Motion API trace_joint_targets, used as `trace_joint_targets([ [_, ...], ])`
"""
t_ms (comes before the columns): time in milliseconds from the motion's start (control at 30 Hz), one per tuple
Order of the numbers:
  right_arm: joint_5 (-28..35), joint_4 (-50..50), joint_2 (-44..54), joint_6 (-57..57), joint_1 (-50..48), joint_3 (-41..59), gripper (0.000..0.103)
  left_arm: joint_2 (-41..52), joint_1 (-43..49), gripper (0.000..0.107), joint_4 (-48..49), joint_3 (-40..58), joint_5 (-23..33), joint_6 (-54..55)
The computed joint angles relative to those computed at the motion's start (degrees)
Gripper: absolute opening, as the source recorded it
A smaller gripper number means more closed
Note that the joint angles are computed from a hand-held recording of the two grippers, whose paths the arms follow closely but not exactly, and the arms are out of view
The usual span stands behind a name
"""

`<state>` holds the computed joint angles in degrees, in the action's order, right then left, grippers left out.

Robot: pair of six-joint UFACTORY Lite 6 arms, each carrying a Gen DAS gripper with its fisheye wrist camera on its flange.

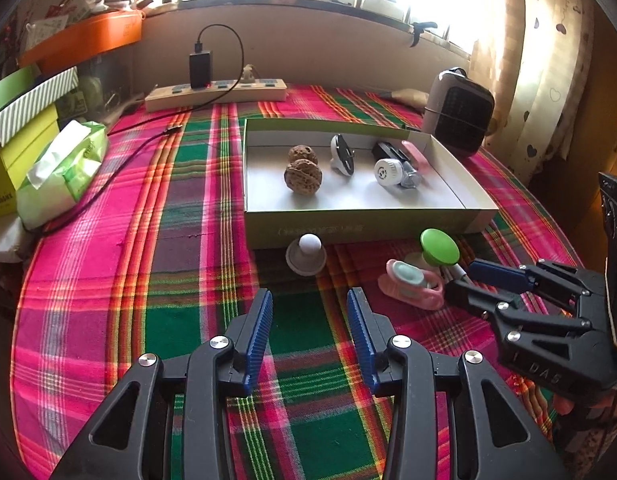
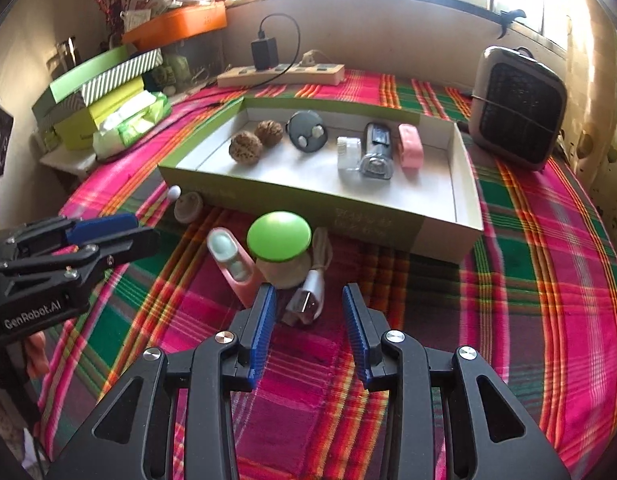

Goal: Organize objects
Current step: 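Withdraw both tools from the box toward the remaining objects, then grasp the white ball-topped knob with the left gripper while the right grasps the white USB cable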

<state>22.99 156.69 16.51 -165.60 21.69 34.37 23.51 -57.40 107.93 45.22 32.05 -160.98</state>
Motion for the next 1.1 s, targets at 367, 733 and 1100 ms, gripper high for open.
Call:
trace_joint_targets([
  [367,-2.6,7.5,0.9,-5.6,-1.9,1.7,0.036,1.2,5.5,0.04,4.0,2.8,-4.4,2.6],
  [733,-3.5,4.8,2.3,-5.7,-0.5,3.9,0.045,5.7,7.7,0.041,2.7,7.9,-8.0,8.6],
  [1100,-4.1,4.7,3.7,-5.6,-0.6,6.0,0.041,8.7,8.8,0.041,1.2,11.7,-7.4,10.5],
])
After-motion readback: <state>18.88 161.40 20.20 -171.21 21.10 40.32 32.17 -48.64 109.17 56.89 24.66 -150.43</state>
